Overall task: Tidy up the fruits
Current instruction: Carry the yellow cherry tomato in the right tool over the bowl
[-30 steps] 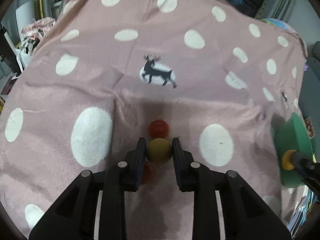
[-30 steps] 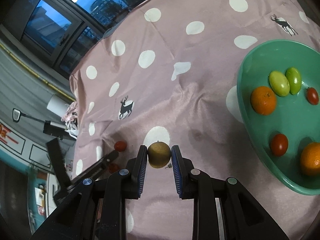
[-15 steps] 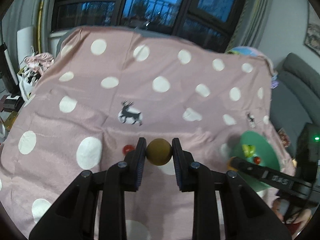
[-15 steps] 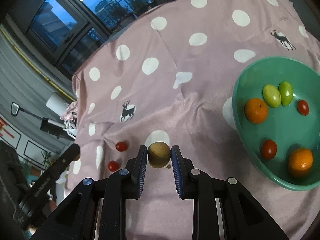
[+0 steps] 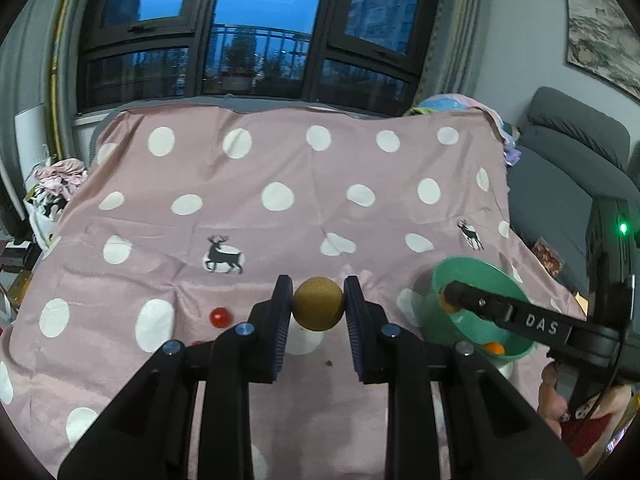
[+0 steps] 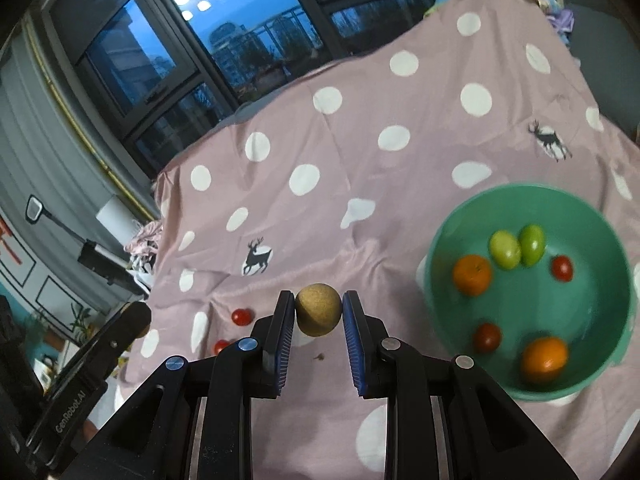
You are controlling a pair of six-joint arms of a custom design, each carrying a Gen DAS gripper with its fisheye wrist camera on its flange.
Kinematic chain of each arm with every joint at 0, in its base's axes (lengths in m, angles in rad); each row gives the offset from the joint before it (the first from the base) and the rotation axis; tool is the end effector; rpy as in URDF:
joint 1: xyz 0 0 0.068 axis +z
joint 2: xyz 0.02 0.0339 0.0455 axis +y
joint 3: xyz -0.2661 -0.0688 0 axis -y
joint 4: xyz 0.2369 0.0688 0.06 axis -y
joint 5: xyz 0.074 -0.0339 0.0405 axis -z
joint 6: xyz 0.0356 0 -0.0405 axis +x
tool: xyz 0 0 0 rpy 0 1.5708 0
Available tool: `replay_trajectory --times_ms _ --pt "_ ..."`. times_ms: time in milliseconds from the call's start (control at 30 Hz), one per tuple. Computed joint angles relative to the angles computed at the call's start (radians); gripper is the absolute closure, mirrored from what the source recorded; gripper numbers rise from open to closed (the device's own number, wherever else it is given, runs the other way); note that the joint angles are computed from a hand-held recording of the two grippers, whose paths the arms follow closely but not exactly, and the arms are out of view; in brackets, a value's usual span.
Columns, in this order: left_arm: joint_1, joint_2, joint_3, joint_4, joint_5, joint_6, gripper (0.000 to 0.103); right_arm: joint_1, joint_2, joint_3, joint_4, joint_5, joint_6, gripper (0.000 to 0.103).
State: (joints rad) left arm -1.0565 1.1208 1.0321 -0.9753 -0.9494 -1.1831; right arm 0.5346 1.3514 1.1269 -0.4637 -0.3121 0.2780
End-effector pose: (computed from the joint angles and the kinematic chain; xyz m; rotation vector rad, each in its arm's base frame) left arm 0.1194 -0.1525 0.3091 -0.4091 2.0647 -0.0190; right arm 0.2437 0.1570 0.3105 -0.4706 2.2925 0.7730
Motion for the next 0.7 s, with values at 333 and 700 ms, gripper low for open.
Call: replay_trajectory --times_ms 333,700 --pt "0.037 0.165 0.102 0.196 0.066 0.178 0.077 -0.145 -0.032 -0.008 0.009 -0.055 -0.041 0.077" --pt "0.106 0.388 0.214 0.468 0.26 0.346 0.077 -0.338 -0.028 -0.021 0.002 -0.041 0.001 0.077"
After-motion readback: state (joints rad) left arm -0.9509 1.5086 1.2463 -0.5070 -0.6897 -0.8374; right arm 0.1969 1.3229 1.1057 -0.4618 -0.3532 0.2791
